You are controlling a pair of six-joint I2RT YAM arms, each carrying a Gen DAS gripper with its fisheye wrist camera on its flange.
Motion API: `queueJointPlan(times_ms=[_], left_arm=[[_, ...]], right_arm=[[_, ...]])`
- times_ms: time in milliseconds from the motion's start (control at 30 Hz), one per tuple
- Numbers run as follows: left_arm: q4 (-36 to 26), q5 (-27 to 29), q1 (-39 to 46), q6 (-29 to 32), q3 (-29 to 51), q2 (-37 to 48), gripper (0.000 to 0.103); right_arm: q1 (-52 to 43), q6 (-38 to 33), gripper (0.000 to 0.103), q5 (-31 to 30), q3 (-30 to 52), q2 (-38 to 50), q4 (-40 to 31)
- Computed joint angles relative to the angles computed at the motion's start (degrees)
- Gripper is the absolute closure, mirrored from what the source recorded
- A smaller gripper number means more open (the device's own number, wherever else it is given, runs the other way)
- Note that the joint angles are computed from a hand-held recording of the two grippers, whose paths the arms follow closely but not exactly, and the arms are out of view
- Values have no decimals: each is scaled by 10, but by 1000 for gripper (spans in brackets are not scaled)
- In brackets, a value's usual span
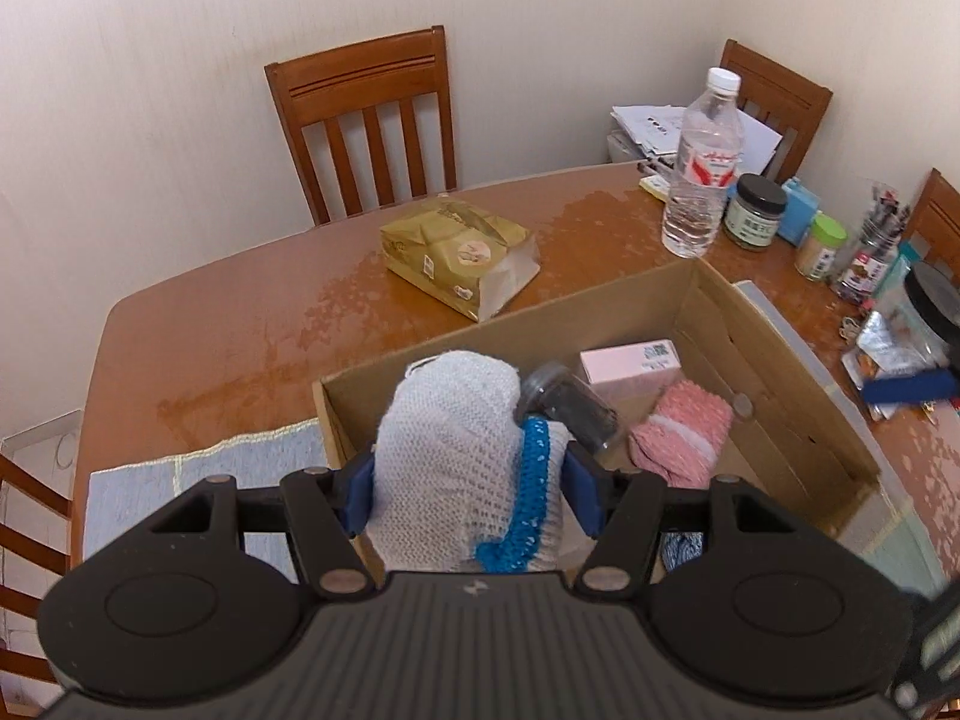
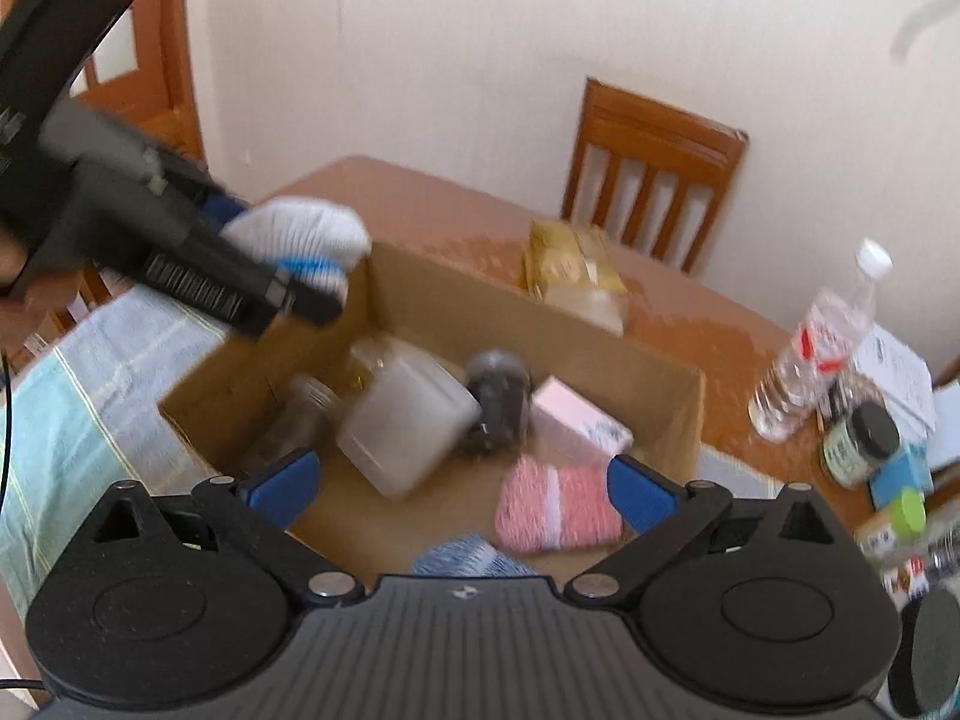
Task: Organize objects
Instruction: 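Carry the cotton-swab tub and white sock into the box and release both, then withdraw both tools from the box back toward the remaining pile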
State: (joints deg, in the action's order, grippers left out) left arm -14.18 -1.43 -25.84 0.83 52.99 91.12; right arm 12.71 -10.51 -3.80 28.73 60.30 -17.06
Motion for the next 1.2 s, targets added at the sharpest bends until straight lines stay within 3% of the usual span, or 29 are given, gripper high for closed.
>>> queueJointPlan(times_ms=[200, 233, 267, 333, 533, 867, 1067, 1133, 1200], left_arm=[[13, -13, 2, 8, 52, 66, 39], [18, -19, 0, 11, 56, 74, 32], [22, -25, -1, 12, 60, 80, 18], [40, -42, -5, 1, 58, 86, 11], [29, -38, -5, -9, 48, 65, 10], [8, -51, -26, -29, -36, -50, 3], [11, -71, -52, -62, -124, -140, 2], [9, -75, -58, -75, -155, -177, 2], [-1, -91, -72, -90, -181, -208, 2]], right_arm=[[-29, 28, 0, 5, -15, -35, -46], [-35, 31, 0, 5, -16, -42, -53], [-42, 34, 0, 5, -18, -56, -63], [-60, 35, 0, -3, -24, -81, -77], [-90, 47, 0, -5, -36, -120, -106], [-77, 82, 0, 21, -58, -172, -157], [-52, 111, 0, 24, -134, -270, -176], [-9, 166, 0, 61, -152, -294, -202], [-5, 170, 0, 35, -179, -351, -232]])
